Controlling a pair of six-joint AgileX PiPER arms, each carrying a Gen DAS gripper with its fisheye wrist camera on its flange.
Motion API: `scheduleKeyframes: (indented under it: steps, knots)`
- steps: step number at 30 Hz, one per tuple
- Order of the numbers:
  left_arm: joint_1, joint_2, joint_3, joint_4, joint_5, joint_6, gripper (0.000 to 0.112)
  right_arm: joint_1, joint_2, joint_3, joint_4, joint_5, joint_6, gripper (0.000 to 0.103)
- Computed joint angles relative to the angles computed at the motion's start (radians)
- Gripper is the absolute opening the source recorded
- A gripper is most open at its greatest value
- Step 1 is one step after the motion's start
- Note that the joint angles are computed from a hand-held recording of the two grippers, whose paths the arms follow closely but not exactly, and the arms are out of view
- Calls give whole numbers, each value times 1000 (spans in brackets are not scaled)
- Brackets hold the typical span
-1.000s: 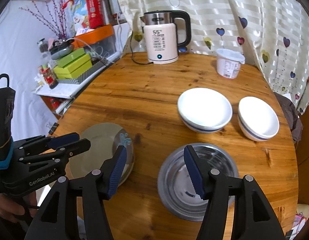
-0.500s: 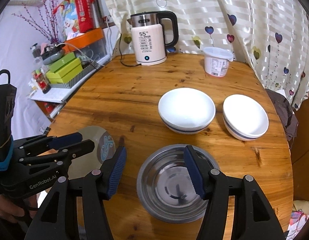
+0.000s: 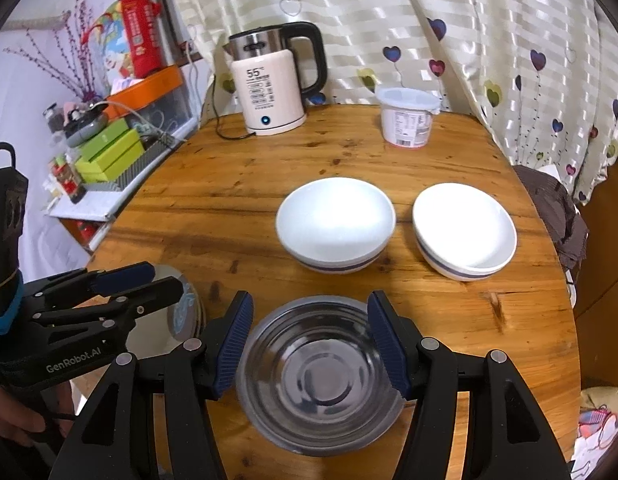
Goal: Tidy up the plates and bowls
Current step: 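Move both grippers past the steel bowl to a white bowl's rim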
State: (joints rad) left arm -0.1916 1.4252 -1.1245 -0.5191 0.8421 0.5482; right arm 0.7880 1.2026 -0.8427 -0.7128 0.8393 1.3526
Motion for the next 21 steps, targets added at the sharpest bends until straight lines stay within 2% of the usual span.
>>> scheduleKeyframes:
  steps: [14, 21]
  knots:
    - [-55, 125, -137, -3, 12, -30, 51, -169, -18, 45, 84, -110, -86, 59]
    - [-95, 217, -235, 7, 31, -72, 51, -335, -4, 71, 241, -258, -228, 44]
